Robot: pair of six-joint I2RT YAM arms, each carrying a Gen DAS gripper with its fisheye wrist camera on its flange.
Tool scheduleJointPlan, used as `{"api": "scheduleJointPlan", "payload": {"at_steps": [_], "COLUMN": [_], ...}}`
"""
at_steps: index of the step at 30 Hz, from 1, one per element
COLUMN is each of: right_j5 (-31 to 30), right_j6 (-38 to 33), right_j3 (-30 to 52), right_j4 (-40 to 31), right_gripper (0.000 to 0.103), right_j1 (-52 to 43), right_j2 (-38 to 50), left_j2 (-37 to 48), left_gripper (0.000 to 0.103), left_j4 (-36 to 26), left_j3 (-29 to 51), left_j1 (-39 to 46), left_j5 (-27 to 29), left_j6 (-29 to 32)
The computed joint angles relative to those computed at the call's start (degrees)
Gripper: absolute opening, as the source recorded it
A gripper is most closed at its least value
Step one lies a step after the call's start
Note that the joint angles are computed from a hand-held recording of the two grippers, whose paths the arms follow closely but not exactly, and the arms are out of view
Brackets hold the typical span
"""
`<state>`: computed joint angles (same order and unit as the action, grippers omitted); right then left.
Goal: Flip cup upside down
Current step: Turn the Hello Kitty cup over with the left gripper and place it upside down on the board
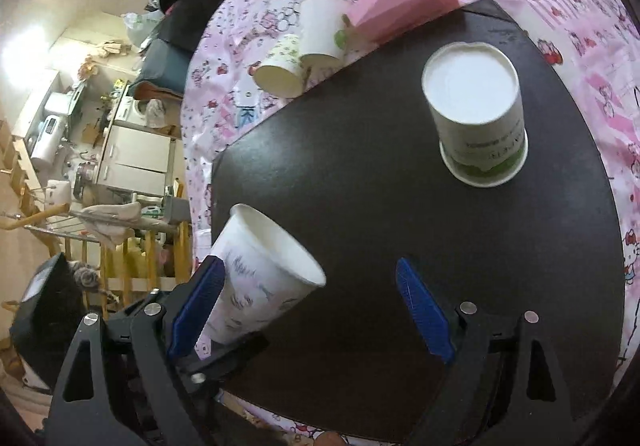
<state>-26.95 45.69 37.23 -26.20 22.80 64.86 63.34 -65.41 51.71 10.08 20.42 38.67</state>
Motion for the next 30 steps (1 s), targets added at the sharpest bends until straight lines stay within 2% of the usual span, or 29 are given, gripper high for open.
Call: {"api": "scheduleJointPlan", "payload": {"at_steps": [11, 14, 16, 19, 21, 23, 26, 30], "right_j5": [-0.38, -0.51, 2.35, 9.93, 12.75, 14.37, 14.0, 9.91], "right_j6": [0.03, 0.03, -0.28, -2.24, -3.43, -5.27, -7.32, -8.56], "right_j3": [-1.18, -1.68, -1.99, -1.34, -1.2, -1.03, -1.51, -3.18], "right_j4": [-0.9, -1.65, -4.35, -12.18, -15.95, -18.07, -19.8, -20.57], "right_gripper": [0.09, 0.09, 0.09, 0.09, 0.096, 0.097, 0.097, 0.097], "right_j1": [-1.38, -2.25, -3.25, -4.09, -5.09, -5.95, -7.97, -13.22], "right_j2": [2.22, 0.0, -5.24, -13.95, -17.68, -19.68, -21.02, -22.59], "left_j2": [1.22, 3.36, 6.51, 11.19, 13.31, 15.81, 19.04, 21.9], "left_gripper": [0.05, 0.05, 0.05, 0.05, 0.05, 0.05, 0.05, 0.05], "left_j4": [3.3, 6.72, 9.9, 14.48, 16.18, 17.87, 19.79, 22.05], "left_j3": [0.73, 1.25, 2.21, 3.44, 3.9, 4.44, 5.24, 6.09], "left_j1": [-0.16, -2.61, -5.36, -9.98, -12.2, -15.81, -20.54, -24.43], "left_j5": [0.67, -2.93, -6.2, -9.97, -10.49, -12.26, -15.43, -17.86], "left_j6": [-2.49, -6.18, -10.58, -17.12, -19.61, -21.73, -23.99, -25.74]}}
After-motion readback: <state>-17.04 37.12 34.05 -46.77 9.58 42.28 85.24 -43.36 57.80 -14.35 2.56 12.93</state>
